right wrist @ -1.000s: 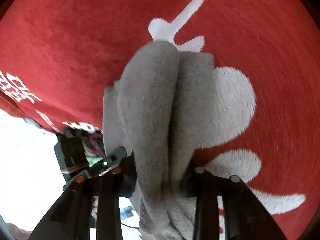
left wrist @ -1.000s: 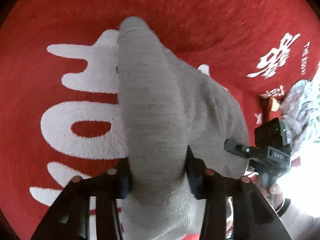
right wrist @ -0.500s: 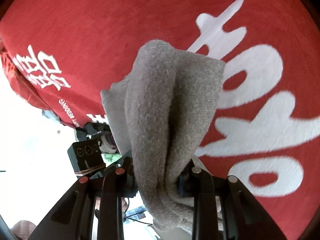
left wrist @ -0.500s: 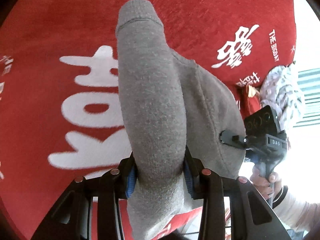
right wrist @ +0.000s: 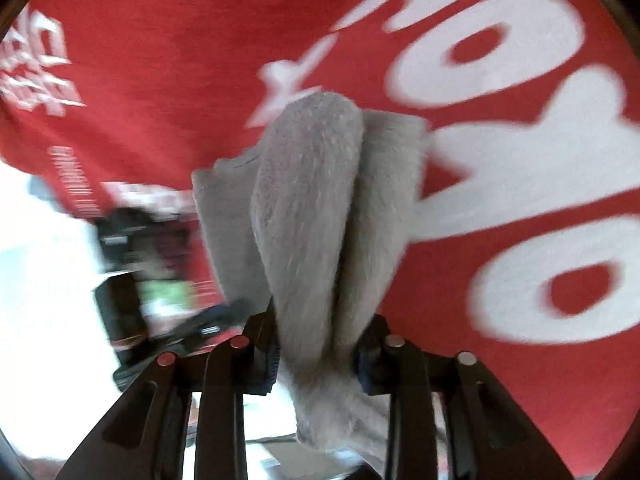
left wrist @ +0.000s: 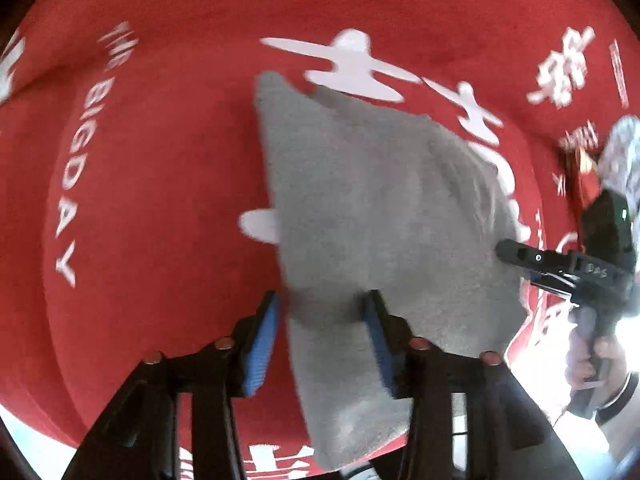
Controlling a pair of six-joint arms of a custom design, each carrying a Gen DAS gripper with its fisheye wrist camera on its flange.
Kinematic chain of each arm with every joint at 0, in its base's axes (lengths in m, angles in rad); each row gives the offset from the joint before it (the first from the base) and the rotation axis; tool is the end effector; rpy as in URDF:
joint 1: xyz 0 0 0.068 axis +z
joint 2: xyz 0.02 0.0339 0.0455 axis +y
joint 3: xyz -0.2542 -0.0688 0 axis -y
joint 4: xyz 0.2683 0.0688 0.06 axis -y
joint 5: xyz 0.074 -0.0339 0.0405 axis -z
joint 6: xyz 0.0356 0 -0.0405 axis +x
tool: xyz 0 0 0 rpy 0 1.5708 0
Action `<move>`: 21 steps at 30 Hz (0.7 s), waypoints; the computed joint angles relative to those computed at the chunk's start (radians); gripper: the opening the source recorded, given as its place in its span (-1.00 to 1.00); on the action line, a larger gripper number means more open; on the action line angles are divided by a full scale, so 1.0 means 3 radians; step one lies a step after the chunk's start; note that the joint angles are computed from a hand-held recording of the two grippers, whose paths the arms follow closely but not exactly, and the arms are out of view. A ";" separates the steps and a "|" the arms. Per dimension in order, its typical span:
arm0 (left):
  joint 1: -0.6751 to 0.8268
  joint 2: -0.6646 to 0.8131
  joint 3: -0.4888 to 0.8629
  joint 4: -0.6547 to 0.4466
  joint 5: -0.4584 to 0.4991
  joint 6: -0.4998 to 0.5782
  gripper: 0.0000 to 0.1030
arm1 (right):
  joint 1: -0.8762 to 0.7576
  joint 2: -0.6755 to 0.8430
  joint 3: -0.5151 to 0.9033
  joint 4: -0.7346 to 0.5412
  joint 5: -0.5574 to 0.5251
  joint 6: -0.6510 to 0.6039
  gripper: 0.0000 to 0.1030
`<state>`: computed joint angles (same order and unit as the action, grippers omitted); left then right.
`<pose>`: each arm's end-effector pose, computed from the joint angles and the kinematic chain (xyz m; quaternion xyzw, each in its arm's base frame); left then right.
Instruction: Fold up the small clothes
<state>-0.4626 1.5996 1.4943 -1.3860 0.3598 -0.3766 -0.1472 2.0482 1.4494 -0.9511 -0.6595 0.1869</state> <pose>0.2709 -0.1491 0.2921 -0.0494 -0.9819 0.1792 0.0371 0.3933 -0.0363 0.1355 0.1540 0.9335 0.3239 0.0035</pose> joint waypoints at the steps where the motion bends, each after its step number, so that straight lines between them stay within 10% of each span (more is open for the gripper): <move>1: 0.0036 -0.0105 -0.0055 0.0009 -0.0099 -0.0104 0.23 | 0.0017 -0.0061 0.0028 -0.0024 0.0361 0.0013 0.01; 10: 0.0045 -0.0447 -0.0184 -0.0026 -0.0654 -0.0299 0.31 | -0.0153 -0.0267 -0.0317 -0.0008 -0.0320 -0.0023 -0.05; 12: -0.0068 -0.0457 -0.0164 -0.0057 -0.0766 -0.0338 0.31 | -0.0092 -0.0189 -0.0362 0.0029 -0.0321 0.0018 -0.85; 21: -0.0535 -0.0469 -0.0381 0.0107 -0.1083 -0.0478 0.32 | 0.0075 -0.0394 -0.0393 0.0052 0.0719 -0.0685 -0.86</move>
<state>-0.6229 1.4589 1.3801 -1.3539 0.0347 -0.5202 -0.1247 1.9299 1.3314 -0.9354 -0.4439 -0.0185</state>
